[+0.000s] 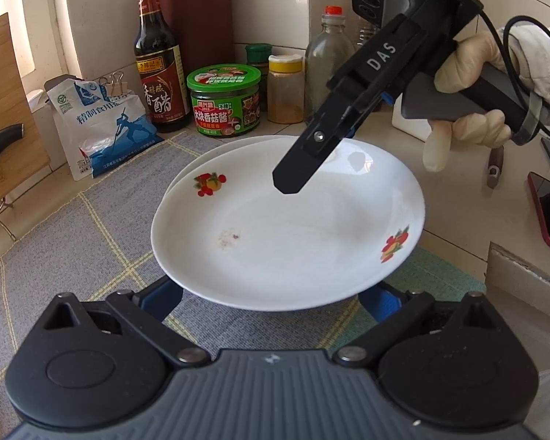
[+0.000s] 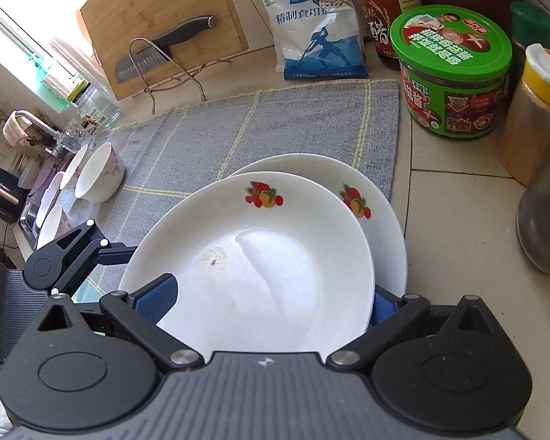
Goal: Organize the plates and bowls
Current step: 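Lower the flower plate onto the stack and open the right gripper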
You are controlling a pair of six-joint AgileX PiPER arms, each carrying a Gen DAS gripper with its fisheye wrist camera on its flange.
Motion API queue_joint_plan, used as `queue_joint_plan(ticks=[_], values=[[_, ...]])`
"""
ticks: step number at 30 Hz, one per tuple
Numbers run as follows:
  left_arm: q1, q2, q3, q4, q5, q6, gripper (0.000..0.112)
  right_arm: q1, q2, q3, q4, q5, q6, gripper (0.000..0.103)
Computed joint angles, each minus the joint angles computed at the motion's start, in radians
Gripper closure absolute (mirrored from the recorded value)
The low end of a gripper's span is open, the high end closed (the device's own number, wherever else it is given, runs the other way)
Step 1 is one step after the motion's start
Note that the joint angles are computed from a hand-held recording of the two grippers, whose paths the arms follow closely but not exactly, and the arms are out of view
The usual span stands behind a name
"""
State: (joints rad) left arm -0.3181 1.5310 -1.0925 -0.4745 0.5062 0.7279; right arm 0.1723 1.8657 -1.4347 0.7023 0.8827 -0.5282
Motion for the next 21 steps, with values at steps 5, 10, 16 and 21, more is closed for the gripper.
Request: queue_joint_plan(ticks=[5, 10, 16, 21], values=[[0.014, 0.012, -0.012, -0.035, 0.011, 0.016, 0.012, 0.004, -0.026, 0.025, -0.027, -0.015, 0.027, 0.0], [0.021, 0.014, -0.01, -0.057, 0.01, 0.042, 0.011, 0.013, -0.054, 0.044, -0.053, -0.033, 0.052, 0.0], [0.016, 0.002, 0.005, -0.07, -0.01, 0.065, 0.011, 0.055, -0.081, 0.04, -0.166, -0.047, 0.155, 0.0], [0.023, -0.009, 0.019, -0.102, -0.012, 0.094, 0.011, 0.08, -0.095, 0.037, -0.251, -0.051, 0.241, 0.0]])
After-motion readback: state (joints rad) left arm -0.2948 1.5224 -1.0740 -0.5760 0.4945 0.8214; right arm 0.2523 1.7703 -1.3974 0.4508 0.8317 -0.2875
